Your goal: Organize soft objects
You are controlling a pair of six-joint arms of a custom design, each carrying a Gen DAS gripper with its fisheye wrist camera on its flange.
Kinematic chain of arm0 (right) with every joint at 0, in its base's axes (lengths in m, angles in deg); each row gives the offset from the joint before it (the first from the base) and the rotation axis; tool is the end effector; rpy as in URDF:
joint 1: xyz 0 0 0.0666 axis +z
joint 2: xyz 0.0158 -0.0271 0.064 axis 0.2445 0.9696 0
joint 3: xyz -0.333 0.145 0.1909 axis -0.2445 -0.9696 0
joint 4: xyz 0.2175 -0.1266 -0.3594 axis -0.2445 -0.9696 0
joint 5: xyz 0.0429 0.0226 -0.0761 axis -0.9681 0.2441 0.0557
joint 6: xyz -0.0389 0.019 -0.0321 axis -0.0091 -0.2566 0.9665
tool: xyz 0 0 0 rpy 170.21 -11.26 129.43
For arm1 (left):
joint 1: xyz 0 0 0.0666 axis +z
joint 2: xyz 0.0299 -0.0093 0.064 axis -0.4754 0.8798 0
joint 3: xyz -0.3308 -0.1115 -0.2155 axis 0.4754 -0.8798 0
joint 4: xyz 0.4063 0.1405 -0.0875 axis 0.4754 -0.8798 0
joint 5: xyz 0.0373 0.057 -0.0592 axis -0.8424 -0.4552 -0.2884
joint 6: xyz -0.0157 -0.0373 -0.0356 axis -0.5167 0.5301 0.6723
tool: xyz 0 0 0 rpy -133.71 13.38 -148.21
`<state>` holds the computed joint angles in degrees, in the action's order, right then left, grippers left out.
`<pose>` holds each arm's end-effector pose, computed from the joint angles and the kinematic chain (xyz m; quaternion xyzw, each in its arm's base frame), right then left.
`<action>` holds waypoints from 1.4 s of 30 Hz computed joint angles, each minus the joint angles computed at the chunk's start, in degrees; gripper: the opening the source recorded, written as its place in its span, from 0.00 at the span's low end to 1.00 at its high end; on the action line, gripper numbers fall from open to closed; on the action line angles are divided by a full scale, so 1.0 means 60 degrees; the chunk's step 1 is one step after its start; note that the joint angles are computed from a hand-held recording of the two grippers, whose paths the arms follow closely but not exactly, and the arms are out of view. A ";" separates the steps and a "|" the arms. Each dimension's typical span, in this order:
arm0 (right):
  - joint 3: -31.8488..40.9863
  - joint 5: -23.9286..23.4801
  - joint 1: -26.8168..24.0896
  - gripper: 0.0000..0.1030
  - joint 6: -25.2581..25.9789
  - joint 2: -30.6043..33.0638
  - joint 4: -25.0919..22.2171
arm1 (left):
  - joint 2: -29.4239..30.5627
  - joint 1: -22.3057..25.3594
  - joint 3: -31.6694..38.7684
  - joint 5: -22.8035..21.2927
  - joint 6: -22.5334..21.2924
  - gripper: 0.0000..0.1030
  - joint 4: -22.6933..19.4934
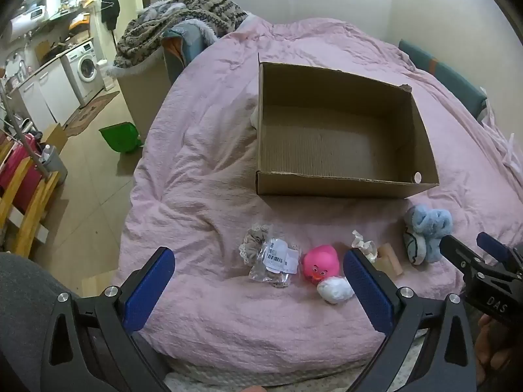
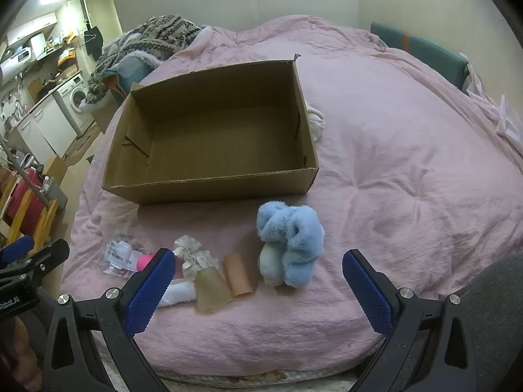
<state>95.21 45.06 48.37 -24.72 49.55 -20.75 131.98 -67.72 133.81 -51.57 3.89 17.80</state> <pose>0.3405 0.2092 0.3517 0.2732 0.9086 -0.0381 0.3137 0.4534 -0.3671 0.3684 0.2351 0.9192 -0.0800 0.3057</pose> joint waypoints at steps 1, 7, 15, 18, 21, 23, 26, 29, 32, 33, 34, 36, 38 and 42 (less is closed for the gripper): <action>0.0042 -0.0009 -0.0003 1.00 -0.0010 0.0035 -0.0113 | 0.0019 -0.0016 0.0030 -0.0103 -0.0048 1.00 -0.0065; 0.0017 -0.0013 -0.0004 1.00 0.0000 0.0013 -0.0049 | 0.0045 -0.0048 0.0036 -0.0028 -0.0004 1.00 -0.0063; 0.0009 -0.0029 -0.0005 1.00 -0.0002 0.0005 -0.0031 | 0.0064 -0.0097 0.0042 -0.0088 0.0079 1.00 -0.0054; 0.0010 -0.0034 -0.0005 1.00 -0.0003 0.0003 -0.0032 | 0.0066 -0.0117 0.0036 -0.0086 0.0106 1.00 -0.0054; 0.0014 -0.0034 -0.0003 1.00 -0.0006 0.0011 -0.0036 | 0.0063 -0.0050 0.0036 -0.0019 0.0038 1.00 -0.0052; 0.0018 -0.0030 -0.0004 1.00 -0.0006 0.0014 -0.0033 | 0.0066 -0.0052 0.0033 -0.0014 0.0042 1.00 -0.0046; 0.0023 -0.0040 -0.0006 1.00 -0.0002 0.0022 -0.0036 | 0.0070 -0.0048 0.0043 -0.0015 0.0065 1.00 -0.0055; 0.0030 -0.0041 -0.0006 1.00 -0.0006 0.0029 -0.0035 | 0.0063 -0.0042 0.0037 -0.0005 0.0062 1.00 -0.0054; 0.0037 -0.0039 -0.0005 1.00 -0.0006 0.0039 -0.0042 | 0.0060 -0.0035 0.0035 0.0008 0.0049 1.00 -0.0050; 0.0037 -0.0039 -0.0005 1.00 -0.0006 0.0039 -0.0042 | 0.0062 -0.0036 0.0035 0.0004 0.0051 1.00 -0.0047; 0.0034 -0.0034 -0.0006 1.00 0.0001 0.0039 -0.0033 | 0.0064 -0.0037 0.0037 -0.0012 0.0049 1.00 -0.0050; 0.0034 -0.0041 -0.0008 1.00 0.0004 0.0040 -0.0032 | 0.0082 -0.0058 0.0030 -0.0050 0.0054 1.00 -0.0030; 0.0036 -0.0042 -0.0009 1.00 0.0001 0.0044 -0.0037 | 0.0086 -0.0062 0.0028 -0.0028 0.0062 1.00 -0.0031; 0.0039 -0.0045 -0.0011 1.00 -0.0001 0.0049 -0.0040 | 0.0097 -0.0066 0.0031 -0.0044 0.0062 1.00 -0.0022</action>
<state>95.45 44.78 48.30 -24.73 49.84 -20.99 132.56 -68.11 134.00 -51.84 4.26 17.67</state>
